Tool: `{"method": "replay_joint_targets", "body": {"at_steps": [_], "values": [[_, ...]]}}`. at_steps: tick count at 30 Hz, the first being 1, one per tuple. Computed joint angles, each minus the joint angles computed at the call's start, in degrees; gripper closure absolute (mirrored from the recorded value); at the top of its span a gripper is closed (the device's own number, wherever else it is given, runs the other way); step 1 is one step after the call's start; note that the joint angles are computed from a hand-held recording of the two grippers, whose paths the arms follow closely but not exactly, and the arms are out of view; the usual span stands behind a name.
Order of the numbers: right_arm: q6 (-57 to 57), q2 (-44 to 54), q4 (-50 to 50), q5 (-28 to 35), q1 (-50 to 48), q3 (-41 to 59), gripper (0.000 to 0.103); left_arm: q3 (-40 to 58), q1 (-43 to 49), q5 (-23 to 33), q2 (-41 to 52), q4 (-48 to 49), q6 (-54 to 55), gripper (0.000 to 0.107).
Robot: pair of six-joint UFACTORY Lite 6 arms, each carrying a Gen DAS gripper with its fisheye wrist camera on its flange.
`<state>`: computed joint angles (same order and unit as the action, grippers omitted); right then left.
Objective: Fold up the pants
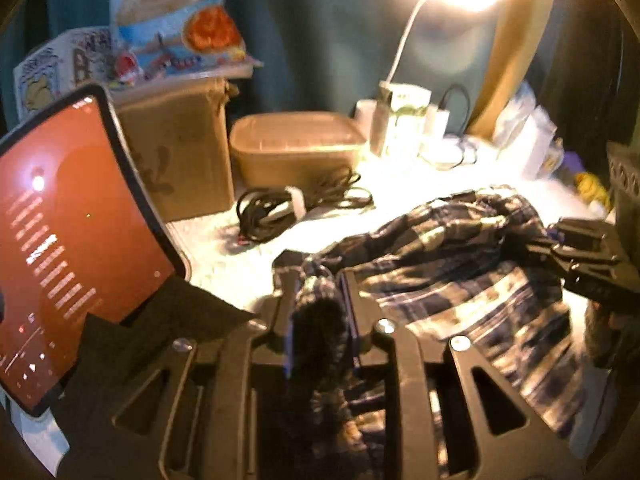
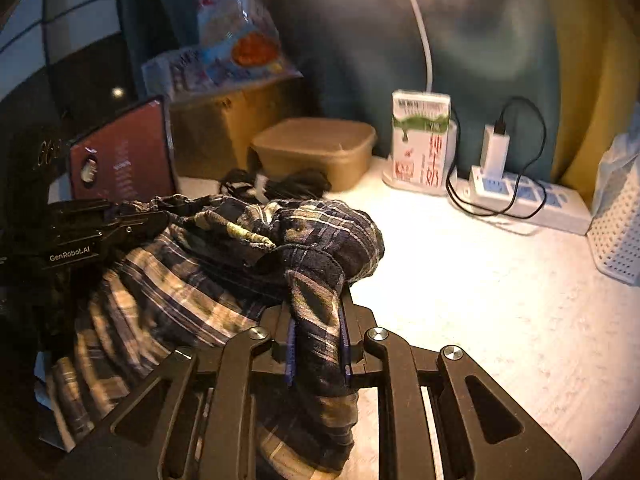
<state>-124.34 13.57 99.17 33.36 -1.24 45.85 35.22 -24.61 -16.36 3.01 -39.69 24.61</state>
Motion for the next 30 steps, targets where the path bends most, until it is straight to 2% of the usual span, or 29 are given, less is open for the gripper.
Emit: {"method": "replay_joint_targets", "body": {"at_steps": [2,5,7,8,10,12,14,17,23,26,30], "values": [[0.8,3.3,-0.7,-0.9,0.5,2.3,0.083,2.0,1.1,0.8,3.3,2.5,-1.3,0.086],[0.8,7.5,-1.1,-3.5,1.1,5.1,0.066,4.0,2.3,1.5,6.9,5.1,-3.6,0.079],[0.9,10.0,-1.1,-4.5,1.0,6.3,0.054,4.3,3.3,1.1,8.5,9.9,-9.0,0.073],[2.3,10.7,-2.4,-4.3,0.4,6.9,0.052,3.9,3.6,0.6,8.3,10.8,-10.7,0.066],[3.4,11.8,-3.5,-3.9,-0.5,7.9,0.046,2.5,4.8,0.6,6.8,14.5,-15.9,0.06],[2.8,11.2,-3.5,-4.1,-1.4,7.2,0.044,0.4,5.8,0.9,3.5,17.1,-19.4,0.051],[1.9,8.9,-3.4,-4.1,-2.7,5.2,0.043,-1.9,5.3,0.4,-0.7,11.3,-14.7,0.043],[1.8,5.7,-3.9,-4.0,-5.0,2.7,0.043,-4.7,2.9,-0.2,-7.2,-1.6,-3.7,0.037],[3.1,-0.8,-8.8,-2.5,-10.5,-2.6,0.043,-10.4,-6.7,-6.9,-21.2,-32.7,19.9,0.035],[4.6,-5.0,-13.0,-1.1,-14.5,-5.6,0.043,-12.9,-12.5,-11.2,-27.1,-43.9,26.3,0.034],[5.4,-10.0,-17.6,1.8,-20.9,-8.9,0.043,-14.1,-23.5,-17.8,-30.2,-52.7,27.8,0.034]]}}
